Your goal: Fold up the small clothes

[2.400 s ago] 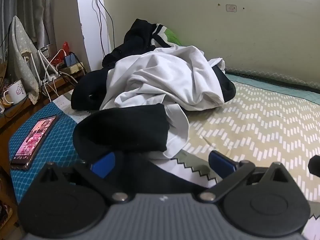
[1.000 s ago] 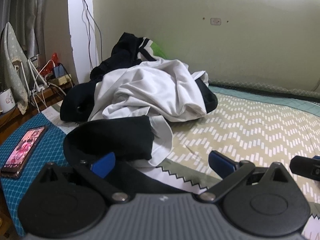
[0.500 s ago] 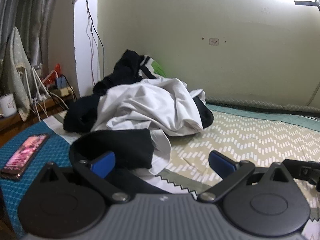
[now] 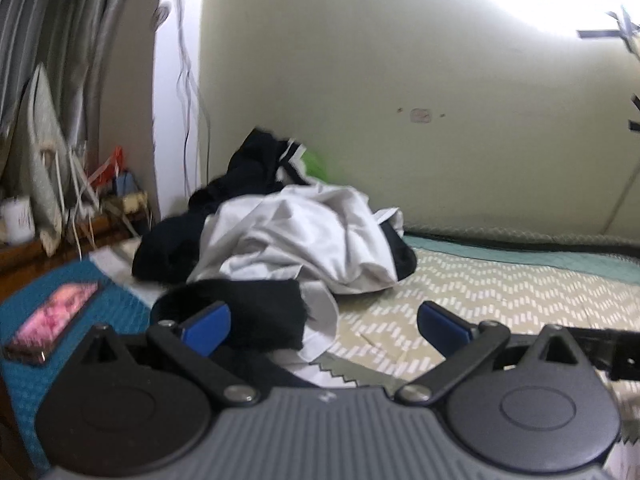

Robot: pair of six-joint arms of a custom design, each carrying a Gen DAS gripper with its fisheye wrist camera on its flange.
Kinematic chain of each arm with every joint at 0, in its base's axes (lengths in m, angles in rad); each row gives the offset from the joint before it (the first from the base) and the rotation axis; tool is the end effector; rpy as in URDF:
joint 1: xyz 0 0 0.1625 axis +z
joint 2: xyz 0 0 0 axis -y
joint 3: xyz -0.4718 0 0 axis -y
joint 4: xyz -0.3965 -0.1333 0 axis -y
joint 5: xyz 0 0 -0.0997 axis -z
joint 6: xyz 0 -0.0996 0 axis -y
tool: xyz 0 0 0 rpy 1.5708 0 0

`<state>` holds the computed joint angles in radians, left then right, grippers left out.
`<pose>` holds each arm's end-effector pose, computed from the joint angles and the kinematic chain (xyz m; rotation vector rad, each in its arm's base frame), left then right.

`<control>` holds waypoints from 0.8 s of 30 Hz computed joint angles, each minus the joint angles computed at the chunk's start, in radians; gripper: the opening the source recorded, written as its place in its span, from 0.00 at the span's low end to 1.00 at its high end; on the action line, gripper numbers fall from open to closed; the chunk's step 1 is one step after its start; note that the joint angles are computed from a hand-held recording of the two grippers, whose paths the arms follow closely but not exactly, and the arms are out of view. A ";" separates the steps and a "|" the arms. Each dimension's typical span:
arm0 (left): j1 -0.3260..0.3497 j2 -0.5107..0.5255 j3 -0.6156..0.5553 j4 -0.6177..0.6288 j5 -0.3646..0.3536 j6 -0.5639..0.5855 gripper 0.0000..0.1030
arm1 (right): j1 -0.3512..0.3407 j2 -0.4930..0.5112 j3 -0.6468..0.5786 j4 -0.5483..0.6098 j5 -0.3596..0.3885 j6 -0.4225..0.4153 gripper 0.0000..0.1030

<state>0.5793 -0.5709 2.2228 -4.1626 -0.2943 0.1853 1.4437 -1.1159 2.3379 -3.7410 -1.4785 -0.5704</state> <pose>-0.2489 -0.4360 0.0857 0.4490 1.9346 -1.4091 0.0803 -0.4957 0.2369 0.6320 -2.5239 1.2954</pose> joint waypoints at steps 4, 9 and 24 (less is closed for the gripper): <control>0.038 -0.136 0.083 0.279 -0.071 -0.297 1.00 | -0.006 -0.002 0.002 -0.008 0.010 0.007 0.72; 0.056 -0.192 0.116 0.130 -0.004 -0.130 0.99 | -0.012 -0.008 0.008 0.001 0.037 -0.005 0.61; 0.124 -0.474 0.295 -0.039 -0.085 0.039 1.00 | 0.270 0.251 -0.269 0.325 -0.088 -0.113 0.71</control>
